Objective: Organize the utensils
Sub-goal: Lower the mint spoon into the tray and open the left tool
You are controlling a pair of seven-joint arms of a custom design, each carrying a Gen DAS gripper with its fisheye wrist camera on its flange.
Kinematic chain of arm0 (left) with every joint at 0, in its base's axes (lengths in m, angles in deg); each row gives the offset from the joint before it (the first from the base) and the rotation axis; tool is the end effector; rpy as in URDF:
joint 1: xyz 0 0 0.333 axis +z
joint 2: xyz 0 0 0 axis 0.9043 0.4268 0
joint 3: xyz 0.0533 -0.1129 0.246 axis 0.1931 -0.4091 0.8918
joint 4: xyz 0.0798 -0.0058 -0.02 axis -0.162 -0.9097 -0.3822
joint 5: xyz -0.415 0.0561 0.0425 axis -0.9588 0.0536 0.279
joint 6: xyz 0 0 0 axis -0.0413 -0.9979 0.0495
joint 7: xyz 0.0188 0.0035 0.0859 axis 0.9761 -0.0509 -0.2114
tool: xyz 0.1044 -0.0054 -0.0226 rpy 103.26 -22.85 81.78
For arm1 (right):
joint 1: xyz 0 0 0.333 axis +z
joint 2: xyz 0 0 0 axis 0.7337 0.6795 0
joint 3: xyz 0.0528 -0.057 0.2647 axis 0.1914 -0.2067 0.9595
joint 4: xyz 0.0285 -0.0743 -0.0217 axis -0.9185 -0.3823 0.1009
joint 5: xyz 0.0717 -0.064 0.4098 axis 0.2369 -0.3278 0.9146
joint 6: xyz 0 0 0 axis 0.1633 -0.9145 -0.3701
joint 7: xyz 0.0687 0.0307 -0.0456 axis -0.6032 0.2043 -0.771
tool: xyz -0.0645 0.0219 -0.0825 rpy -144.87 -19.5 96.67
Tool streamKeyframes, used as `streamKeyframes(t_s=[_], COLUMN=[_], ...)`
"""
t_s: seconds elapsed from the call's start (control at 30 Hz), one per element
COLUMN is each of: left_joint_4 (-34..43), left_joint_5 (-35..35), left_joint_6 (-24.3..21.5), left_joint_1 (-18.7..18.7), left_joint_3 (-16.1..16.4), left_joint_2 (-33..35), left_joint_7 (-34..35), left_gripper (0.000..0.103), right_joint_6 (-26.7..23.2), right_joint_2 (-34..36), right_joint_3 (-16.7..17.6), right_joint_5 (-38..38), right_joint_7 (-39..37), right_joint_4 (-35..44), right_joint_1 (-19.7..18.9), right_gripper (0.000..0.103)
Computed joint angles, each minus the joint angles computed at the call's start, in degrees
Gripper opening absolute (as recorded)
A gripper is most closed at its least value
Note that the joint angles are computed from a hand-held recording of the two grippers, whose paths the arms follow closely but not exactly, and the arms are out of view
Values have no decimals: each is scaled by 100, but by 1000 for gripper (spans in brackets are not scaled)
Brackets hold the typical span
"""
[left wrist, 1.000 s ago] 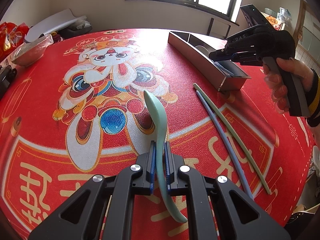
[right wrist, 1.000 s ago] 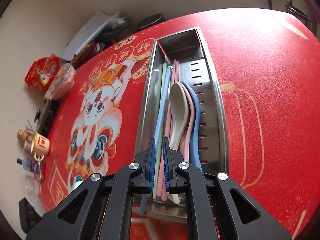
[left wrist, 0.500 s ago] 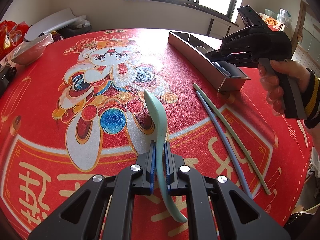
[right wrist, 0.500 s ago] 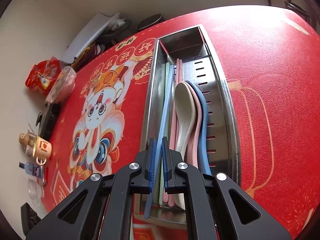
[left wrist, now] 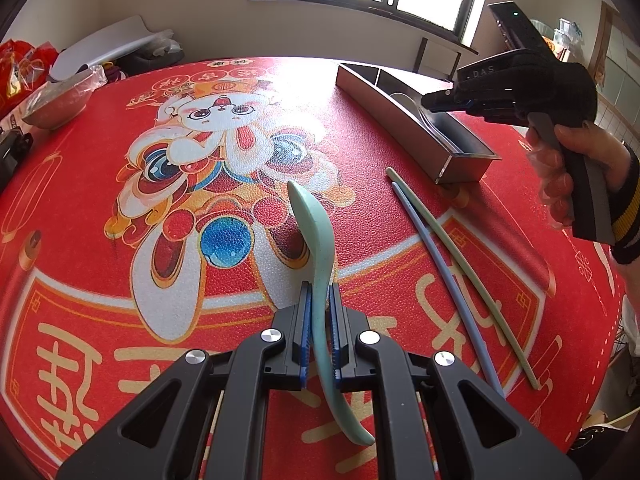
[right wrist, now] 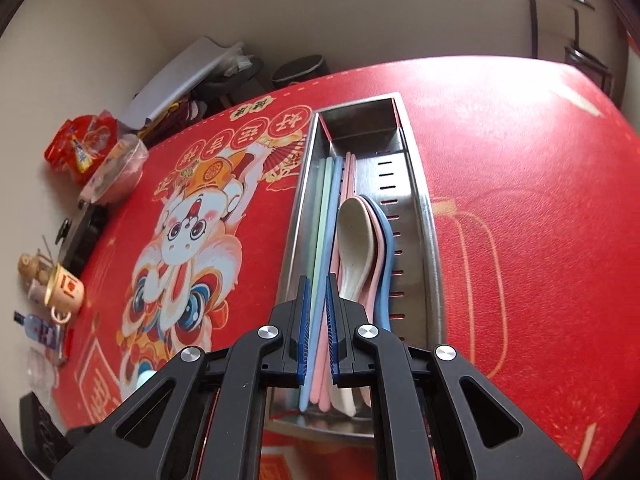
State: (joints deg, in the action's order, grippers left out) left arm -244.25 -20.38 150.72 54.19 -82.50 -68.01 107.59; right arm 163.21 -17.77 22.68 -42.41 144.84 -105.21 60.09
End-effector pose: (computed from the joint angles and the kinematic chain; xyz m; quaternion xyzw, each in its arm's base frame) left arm 0.3567 -0.2431 0.4385 -0.6990 0.6251 -0.2810 0.2042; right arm 0.5972 0.1573 0.4820 -0.7784 0.5213 -0.0228 0.3490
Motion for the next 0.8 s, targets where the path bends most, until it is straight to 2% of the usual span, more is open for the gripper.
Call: streamKeyframes(t_s=[0.03, 0.07, 0.1, 0.23, 0.3, 0.43, 0.47, 0.53, 0.7, 0.8], left_joint_4=[-10, -23, -36, -37, -15, 77, 111, 150, 259, 545], left_joint_5=[-11, -27, -44, -71, -48, 63, 103, 116, 93, 194], left_joint_6=[14, 32, 49, 73, 38, -93, -152, -203, -205, -229], left_joint_1=[-12, -24, -33, -21, 5, 69, 94, 91, 126, 229], left_joint_3=[18, 35, 50, 39, 1, -94, -114, -80, 11, -56], left_joint_2=[-6, -12, -18, -11, -6, 29, 40, 69, 125, 315], left_joint_7=[6, 11, 17, 15, 0, -59, -78, -108, -228, -261], left_gripper=[9, 9, 8, 7, 7, 7, 7, 7, 7, 7], right_joint_6=[168, 374, 589, 911, 1004, 1171, 1162, 1196, 1174, 1264], right_joint_2=[-178, -381, -587, -1276, -1577, -2016, -2049, -2080, -1879, -1768], right_joint_3=[2, -13, -55, -361, -564, -906, -976, -1063, -1216, -1221], right_joint_5=[-1, 70, 222, 618, 877, 1241, 1277, 1347, 1663, 1984], right_joint_7=[-153, -345, -601, -1479, -1839, -2370, -2432, -2485, -2561, -2732], right_joint_4=[-200, -442, -690, -1448, -1784, -2316, -2374, -2461, -2326, -2223], right_joint_1=[2, 24, 68, 311, 461, 698, 726, 756, 733, 686], right_gripper=[21, 44, 60, 60, 66, 73, 75, 88, 88, 88])
